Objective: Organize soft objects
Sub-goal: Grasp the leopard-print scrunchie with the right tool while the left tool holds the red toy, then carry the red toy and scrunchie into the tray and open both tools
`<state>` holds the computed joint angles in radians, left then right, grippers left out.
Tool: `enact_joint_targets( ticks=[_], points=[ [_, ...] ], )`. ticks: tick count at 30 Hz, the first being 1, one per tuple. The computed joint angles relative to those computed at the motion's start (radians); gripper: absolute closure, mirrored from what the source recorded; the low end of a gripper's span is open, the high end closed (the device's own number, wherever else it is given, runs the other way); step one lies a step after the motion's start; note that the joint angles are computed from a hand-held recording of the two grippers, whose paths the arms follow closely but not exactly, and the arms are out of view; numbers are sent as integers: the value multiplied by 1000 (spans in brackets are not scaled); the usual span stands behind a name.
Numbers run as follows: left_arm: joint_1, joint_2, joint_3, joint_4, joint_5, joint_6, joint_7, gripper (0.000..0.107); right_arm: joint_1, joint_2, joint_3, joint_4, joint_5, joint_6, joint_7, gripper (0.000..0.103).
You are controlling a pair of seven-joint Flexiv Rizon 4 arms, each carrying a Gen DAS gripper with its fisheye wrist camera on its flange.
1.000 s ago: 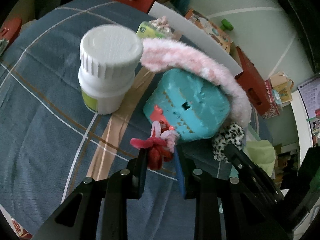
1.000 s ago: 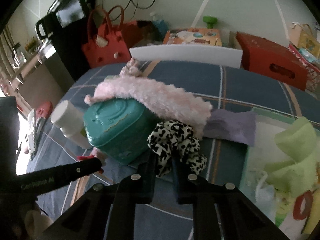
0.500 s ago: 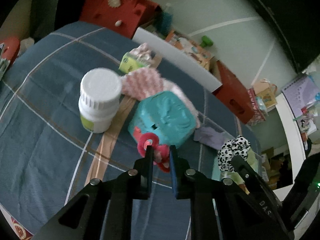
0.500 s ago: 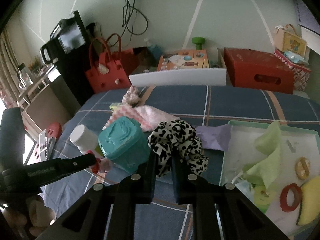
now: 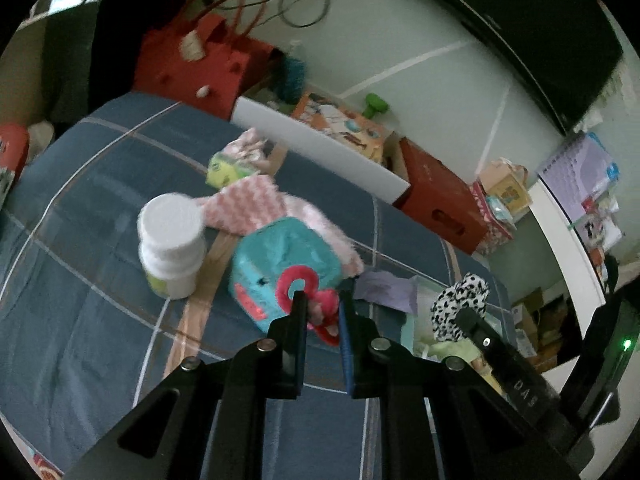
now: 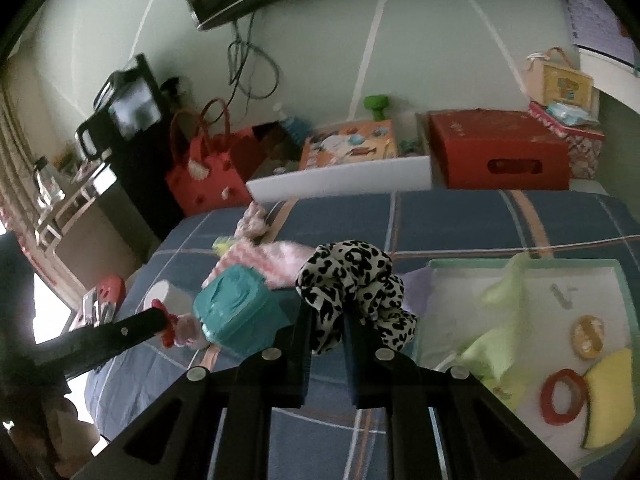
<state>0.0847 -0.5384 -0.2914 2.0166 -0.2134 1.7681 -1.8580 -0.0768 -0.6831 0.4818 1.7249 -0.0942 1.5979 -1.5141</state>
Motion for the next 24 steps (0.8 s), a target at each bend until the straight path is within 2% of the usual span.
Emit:
enact_joint_targets(
  ticks=[5,13,17,21,24],
  points=[
    [-76,-38,31,-85,9,-31,47,92,43,25,-105,11,12,47,68,88],
    [-204,-123,80,-237,8,-98,155,92,123,53,-325,34,5,90,232,88],
    [-158,-171,-27,-278,11,-117,245,92,117,53,-384,40,0,96,301,88],
    [-169,-208,-58,-318,2,-127,304,92,73,45,-392,37,-3,92,353,88],
    [-156,-239,-110,-339,0,-131,356,92,116,42,-481,41,-6,88,402,88]
  ],
)
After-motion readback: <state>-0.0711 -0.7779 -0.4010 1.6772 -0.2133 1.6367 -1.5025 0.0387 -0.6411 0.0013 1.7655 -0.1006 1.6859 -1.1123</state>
